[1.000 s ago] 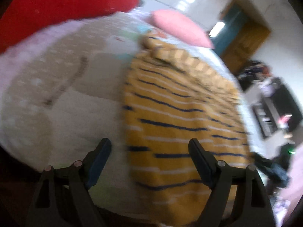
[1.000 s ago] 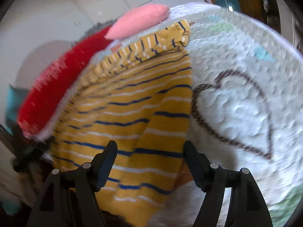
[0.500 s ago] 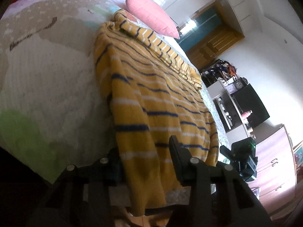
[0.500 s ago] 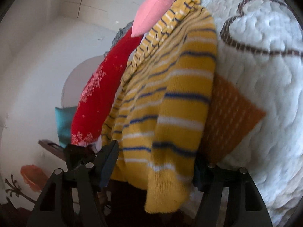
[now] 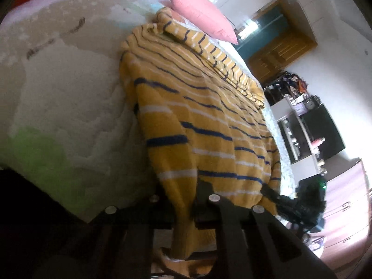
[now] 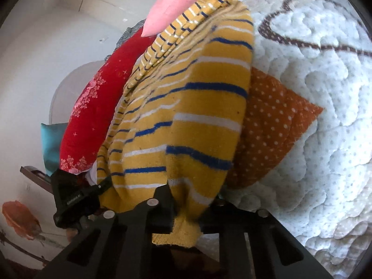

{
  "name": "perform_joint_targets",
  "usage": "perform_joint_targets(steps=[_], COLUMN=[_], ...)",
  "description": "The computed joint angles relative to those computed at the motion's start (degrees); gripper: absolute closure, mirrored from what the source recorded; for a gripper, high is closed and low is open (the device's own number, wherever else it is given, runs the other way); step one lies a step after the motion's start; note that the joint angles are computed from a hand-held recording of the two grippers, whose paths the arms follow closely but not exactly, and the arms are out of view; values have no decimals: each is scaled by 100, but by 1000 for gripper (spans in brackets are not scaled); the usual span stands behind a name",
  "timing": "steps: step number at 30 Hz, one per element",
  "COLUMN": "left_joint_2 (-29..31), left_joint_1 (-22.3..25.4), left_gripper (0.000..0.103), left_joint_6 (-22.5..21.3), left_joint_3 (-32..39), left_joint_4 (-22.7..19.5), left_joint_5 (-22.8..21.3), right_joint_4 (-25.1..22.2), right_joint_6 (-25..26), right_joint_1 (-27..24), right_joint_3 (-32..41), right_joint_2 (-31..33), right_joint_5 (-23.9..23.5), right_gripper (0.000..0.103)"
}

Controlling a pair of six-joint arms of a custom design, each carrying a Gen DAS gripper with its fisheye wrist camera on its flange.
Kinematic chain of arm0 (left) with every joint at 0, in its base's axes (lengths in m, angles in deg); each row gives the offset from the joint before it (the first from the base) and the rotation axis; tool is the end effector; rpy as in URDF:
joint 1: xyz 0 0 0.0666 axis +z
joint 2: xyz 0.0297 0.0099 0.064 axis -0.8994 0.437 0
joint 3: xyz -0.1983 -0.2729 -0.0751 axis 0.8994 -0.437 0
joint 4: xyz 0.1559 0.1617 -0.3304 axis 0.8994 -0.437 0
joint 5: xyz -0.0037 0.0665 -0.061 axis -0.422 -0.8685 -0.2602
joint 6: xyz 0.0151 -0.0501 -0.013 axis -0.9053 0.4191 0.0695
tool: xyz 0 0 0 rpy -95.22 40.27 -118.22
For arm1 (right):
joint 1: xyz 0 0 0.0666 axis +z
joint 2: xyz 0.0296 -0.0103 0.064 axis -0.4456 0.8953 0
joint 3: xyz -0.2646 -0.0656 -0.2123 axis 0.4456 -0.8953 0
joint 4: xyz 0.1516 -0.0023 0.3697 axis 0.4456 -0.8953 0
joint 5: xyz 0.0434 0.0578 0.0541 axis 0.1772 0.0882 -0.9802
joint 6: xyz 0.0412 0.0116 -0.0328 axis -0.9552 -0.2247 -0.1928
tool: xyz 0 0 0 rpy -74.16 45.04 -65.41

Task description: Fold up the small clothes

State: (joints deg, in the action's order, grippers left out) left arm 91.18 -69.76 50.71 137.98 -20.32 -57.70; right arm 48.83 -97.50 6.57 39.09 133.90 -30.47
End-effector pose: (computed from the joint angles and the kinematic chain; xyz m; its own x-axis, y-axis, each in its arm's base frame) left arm 0.4067 -0.0578 0.3147 -0.8437 -0.2967 -0.4473 0.0403 0.7959 -0.6040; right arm 0.4131 0.2808 0.2429 -0.8647 0.3225 -0.3850 -0.0873 0.6584 0.7476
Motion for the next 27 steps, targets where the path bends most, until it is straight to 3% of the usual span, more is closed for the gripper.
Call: perform_joint_targets(steps=[10,13,18,27], left_joint_2=[-1220,-1267,-1072,-244], left_joint_1=[16,46,136,112], left_gripper=[98,98,98,98], left_joint_6=[-22,-58,-23,-257], left_joint_3=[-482,-537,-351,783], left_joint_4=[-505,-651,-610,-293], left_joint_5=[-112,-162,-246,-377], right_joint_4=[101,73,56,-511], right_joint_6=[-102,-181,-184,809], right_joint_1=[222,314,227,-36], right_joint_3=[-922,-1097,-1007,-26], right_joint_2=[-1162,-1270,-1187,-958], right_joint_5=[11,108,81,57], right_gripper=[93,94,94,94])
